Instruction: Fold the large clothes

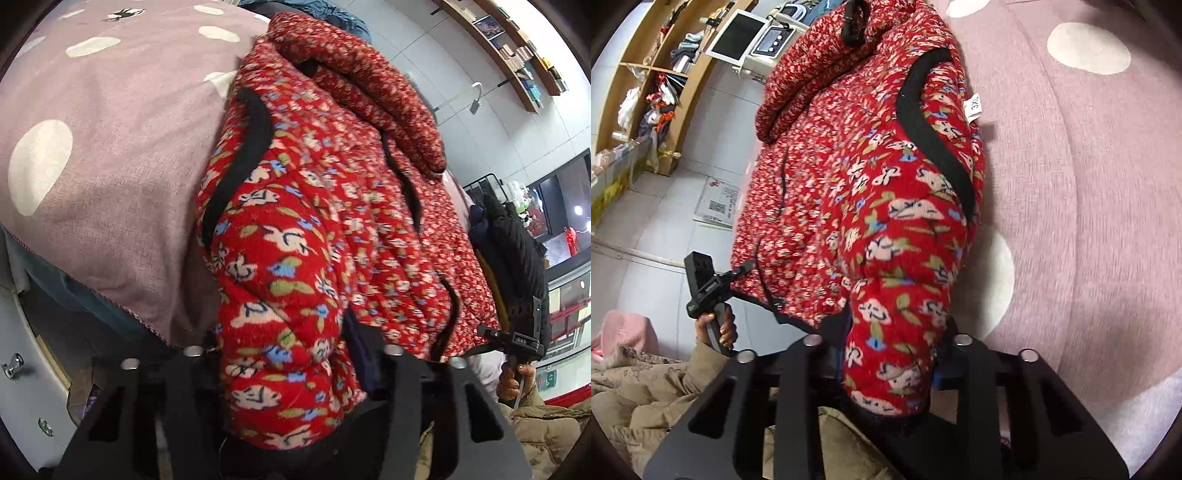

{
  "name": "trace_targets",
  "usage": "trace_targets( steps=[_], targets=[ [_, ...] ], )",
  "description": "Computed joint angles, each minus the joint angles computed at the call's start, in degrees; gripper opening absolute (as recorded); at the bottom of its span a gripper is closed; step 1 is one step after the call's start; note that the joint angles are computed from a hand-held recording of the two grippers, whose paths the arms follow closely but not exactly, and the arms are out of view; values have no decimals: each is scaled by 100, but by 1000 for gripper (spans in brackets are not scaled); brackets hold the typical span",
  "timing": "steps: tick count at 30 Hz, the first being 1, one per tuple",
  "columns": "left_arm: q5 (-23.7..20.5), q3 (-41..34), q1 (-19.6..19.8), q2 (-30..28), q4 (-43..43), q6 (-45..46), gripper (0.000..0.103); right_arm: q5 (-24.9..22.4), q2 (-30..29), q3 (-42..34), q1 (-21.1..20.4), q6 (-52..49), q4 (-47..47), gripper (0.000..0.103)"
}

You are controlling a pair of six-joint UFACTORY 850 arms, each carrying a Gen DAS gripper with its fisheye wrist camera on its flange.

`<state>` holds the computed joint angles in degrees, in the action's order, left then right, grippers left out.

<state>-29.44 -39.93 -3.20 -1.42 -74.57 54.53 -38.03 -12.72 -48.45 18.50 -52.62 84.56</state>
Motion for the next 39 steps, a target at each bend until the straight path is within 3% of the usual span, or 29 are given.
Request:
trace_targets(
  steps=[2,5,8,12,15,19,23,27,32,35,39],
  targets=[
    [-223,34,38,190,-164,205,27,-149,73,48,-48,-57,221,24],
    [-409,186,103,793,-316,655,22,-457,421,160,-113,-316,520,20],
    [-724,306,250,1233,-284,940,21,-852,907,362,-306,-247,600,14],
    [-1462,559,602,1627,-439,1574,20,-1253,1538,712,-580,-157,456,13],
    [-1355,597,589,1483,-360,1523,21,-1270,1756,924,-645,66,281,13],
    [-1001,486,370,996,-209,1089,21,-1227,1351,840,-479,43,500,12],
    [-830,339,260,892,-419,951,21,-1277,939,453,-372,-41,453,12],
    [-741,58,307,878,-1020,1146,21,-1240,617,-322,-504,-72,205,12],
    [-447,-1000,279,110,-1537,1248,21,-1165,-106,-1622,-691,196,-76,12],
    [-187,-2035,172,-669,-1071,444,21,-1259,-770,-2538,-822,556,43,12],
    [-233,-3668,89,-1772,598,-1265,21,-1303,-1719,-3823,-995,1265,87,12]
  ],
)
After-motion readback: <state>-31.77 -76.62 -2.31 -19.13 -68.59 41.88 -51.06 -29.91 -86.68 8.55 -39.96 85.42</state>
